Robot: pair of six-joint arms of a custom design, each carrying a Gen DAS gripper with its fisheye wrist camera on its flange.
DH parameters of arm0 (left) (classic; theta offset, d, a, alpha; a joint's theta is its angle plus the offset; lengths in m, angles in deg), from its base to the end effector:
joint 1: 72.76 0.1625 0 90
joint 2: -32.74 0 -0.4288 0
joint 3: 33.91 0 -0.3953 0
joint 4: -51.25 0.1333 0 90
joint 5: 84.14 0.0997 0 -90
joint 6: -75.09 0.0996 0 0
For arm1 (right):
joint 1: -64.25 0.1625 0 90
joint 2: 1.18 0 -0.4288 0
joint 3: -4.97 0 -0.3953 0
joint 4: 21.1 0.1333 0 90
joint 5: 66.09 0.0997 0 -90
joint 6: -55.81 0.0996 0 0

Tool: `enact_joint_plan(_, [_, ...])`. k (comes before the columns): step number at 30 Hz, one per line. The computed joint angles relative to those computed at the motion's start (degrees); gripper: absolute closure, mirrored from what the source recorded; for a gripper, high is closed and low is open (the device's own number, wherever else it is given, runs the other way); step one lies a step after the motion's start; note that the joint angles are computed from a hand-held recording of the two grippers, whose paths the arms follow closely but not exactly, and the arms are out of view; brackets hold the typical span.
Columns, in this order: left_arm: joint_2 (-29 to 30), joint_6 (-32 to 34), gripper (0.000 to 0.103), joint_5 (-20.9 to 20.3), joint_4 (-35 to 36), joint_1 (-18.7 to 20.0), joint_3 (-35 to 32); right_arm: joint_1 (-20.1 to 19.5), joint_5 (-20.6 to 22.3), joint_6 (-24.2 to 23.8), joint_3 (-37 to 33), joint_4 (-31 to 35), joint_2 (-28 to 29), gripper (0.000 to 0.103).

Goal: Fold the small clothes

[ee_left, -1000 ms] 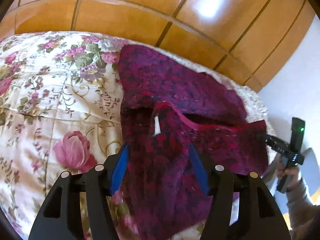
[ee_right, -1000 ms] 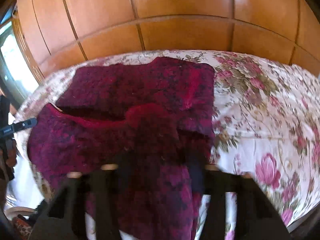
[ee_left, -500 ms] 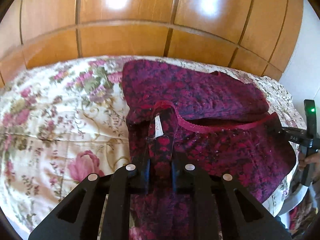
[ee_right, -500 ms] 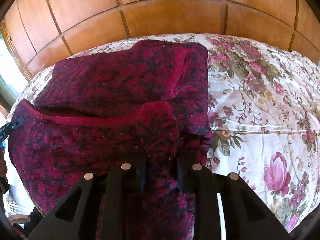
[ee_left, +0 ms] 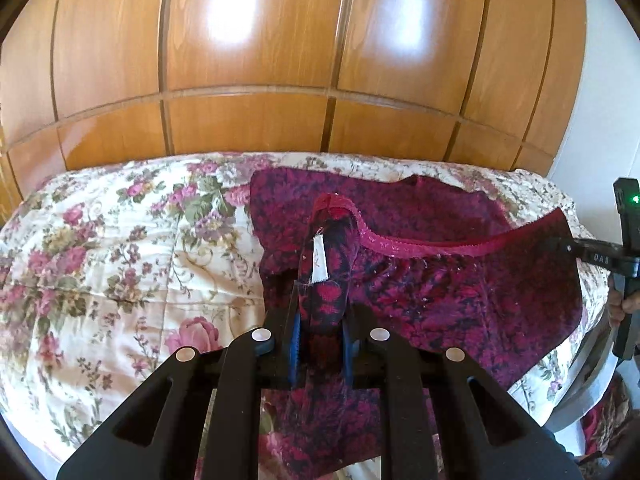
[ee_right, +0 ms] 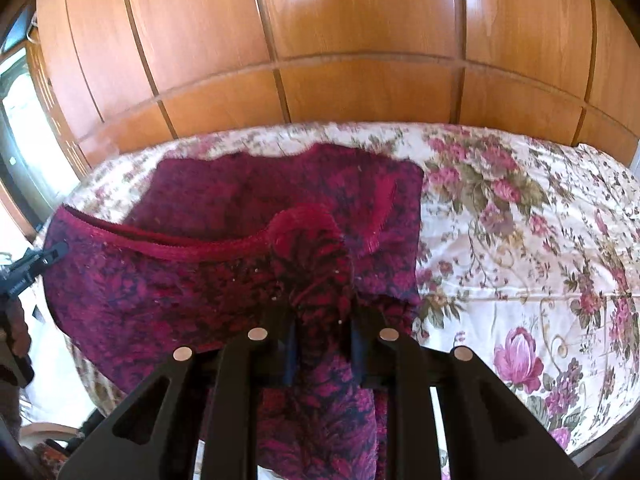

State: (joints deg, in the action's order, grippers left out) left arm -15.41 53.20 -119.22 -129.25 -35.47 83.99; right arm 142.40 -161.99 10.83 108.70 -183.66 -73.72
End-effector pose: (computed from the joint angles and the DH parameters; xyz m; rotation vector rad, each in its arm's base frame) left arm -0.2966 -0.4959 0.0928 0.4105 2.3342 -1.0866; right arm -0.0042 -0.6194 0.3584 0.6921 -2.5041 0.7989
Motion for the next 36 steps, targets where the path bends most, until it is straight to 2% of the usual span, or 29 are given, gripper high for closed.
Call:
enact_joint_plan(3, [0.0,2.4,0.088,0.1,-0.6,0.6,-1.6,0.5,2.2,1.5,-2.2,1.8,0.4,0.084])
enact_joint_plan(7, [2.2,8.2,0.088,0.7,-3.3,2.3,-5.9,1.6,1.6,2.4,-6.9,1.9,3.8,0.084])
enact_joint_plan(14, [8.2,15.8,0.089,-0.5,-3.5,8.5,-20.2,3.9,-0.2,6.6,-20.9,3.2,13.8,0.084])
enact_joint_plan(21, [15.3,17.4,0.089,0.5,4.9,14.1,-34.8,5.7,-7.6,8.7,-36.2,5.8,25.6,0.084])
enact_joint_plan(26, [18.9,14.6,0.089,0.8,12.2,17.2,-41.9,5.3,-10.9,9.9,-45.4,9.1,32.2,0.084])
enact_joint_plan(28, [20.2,11.9,0.089,0.5,17.6,18.9,-44.2,5.1,-12.6,10.1,-48.4,11.2,34.5,0.084])
enact_joint_plan(30, [20.7,8.6,0.088,-0.7,21.8,20.0,-45.0,4.6,-13.7,11.3,-51.6,15.1,36.5,0.081])
enact_joint_plan(33, [20.3,9.0,0.085,-1.5,19.6,20.1,-43.8,4.0,-13.2,13.1,-53.6,17.8,37.3,0.070])
enact_joint_plan(34, [19.5,9.3,0.077,-2.1,18.4,19.9,-42.8,3.9,-12.4,13.6,-53.2,18.0,36.7,0.056])
enact_joint_plan(35, [18.9,9.1,0.075,-2.5,17.9,19.8,-42.0,3.9,-11.9,13.9,-52.8,18.1,36.2,0.048])
enact_joint_plan(36, [18.0,8.9,0.071,-2.9,17.0,19.6,-40.7,3.7,-11.1,14.2,-51.6,17.8,35.1,0.048])
